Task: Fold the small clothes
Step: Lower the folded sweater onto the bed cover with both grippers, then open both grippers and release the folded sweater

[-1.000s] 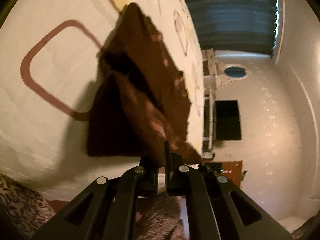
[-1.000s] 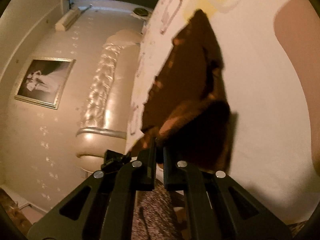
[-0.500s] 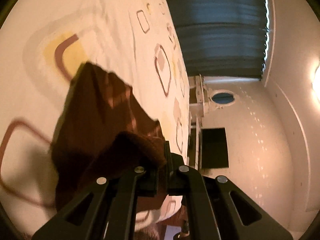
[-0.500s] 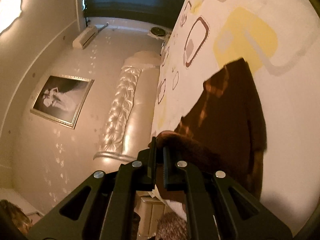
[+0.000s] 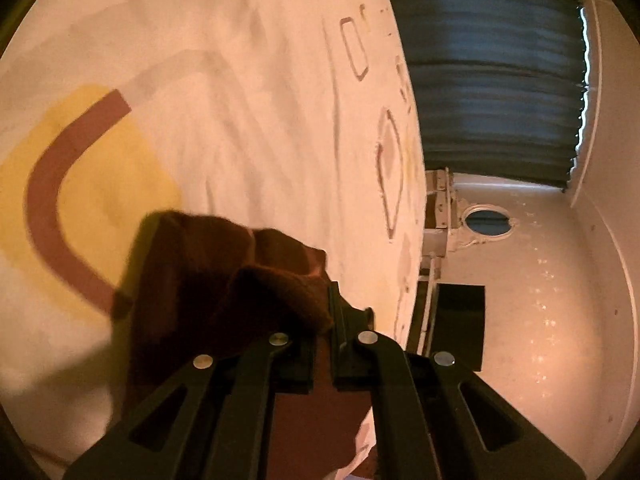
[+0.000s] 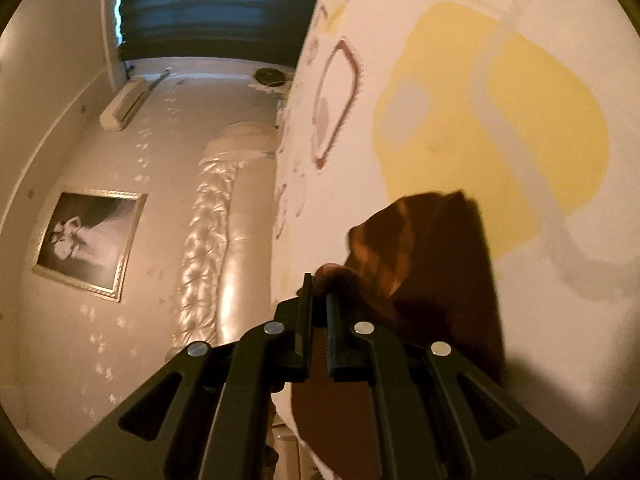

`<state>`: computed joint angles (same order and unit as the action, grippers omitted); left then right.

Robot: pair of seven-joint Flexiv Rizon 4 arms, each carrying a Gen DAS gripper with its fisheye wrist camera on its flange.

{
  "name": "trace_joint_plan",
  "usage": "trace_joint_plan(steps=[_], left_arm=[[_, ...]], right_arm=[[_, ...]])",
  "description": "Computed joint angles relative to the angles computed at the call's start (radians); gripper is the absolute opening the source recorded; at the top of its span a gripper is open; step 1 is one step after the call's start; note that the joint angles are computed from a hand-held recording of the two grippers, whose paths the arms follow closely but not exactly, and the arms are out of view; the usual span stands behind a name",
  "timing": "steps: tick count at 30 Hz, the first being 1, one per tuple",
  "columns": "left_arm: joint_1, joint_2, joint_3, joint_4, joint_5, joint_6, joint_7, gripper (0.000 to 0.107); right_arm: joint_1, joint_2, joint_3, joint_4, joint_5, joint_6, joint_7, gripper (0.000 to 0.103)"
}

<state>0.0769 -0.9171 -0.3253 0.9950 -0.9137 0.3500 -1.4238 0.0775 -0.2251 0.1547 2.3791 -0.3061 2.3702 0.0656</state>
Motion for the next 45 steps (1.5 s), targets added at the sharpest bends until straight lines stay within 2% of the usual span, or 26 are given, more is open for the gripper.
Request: trace_joint_plan(steps=[7, 14, 26, 35, 36, 38, 40, 42, 45], left_arm=[[-0.032, -0.072, 0.015, -0.109, 0.075, -0.021, -0.036, 0.005], [-0.039, -0.090, 0.016, -0.145, 0.113, -0.035, -0.018, 0.005], [-0.051, -0.110, 0.017, -0.174, 0.135, -0.030, -0.015, 0.005], [-0.055, -0.159, 0.014, -0.260, 0.151, -0.074, -0.021, 0.007], [-0.053, -0.158, 0.010, -0.256, 0.146, -0.070, -0.017, 0.010], [-0.051, -0.144, -0.001, -0.228, 0.123, -0.024, -0.008, 0.030], [-0.045, -0.120, -0.015, -0.186, 0.094, 0.028, 0.011, 0.057], [-0.043, -0.114, -0.019, -0.191, 0.088, 0.026, 0.020, 0.069], [-0.037, -0.077, -0.008, -0.165, 0.102, 0.017, 0.055, 0.072]], right_arm=[[-0.007, -0.061, -0.007, -0.029, 0.027, -0.034, 0.012, 0.005], [-0.005, -0.099, -0.002, -0.043, 0.072, -0.022, -0.008, 0.004], [-0.012, -0.105, -0.003, -0.048, 0.099, -0.043, -0.024, 0.004], [-0.027, -0.095, 0.004, -0.033, 0.090, -0.039, -0.004, 0.007], [-0.024, -0.084, 0.001, -0.026, 0.100, -0.042, -0.007, 0.009], [-0.014, -0.063, -0.007, -0.010, 0.125, -0.051, -0.025, 0.015], [0.007, -0.029, -0.016, 0.013, 0.175, -0.069, -0.052, 0.021], [0.016, 0.013, -0.020, 0.041, 0.205, -0.094, -0.077, 0.024], [0.047, 0.100, -0.023, 0.076, 0.270, -0.179, -0.126, 0.030]])
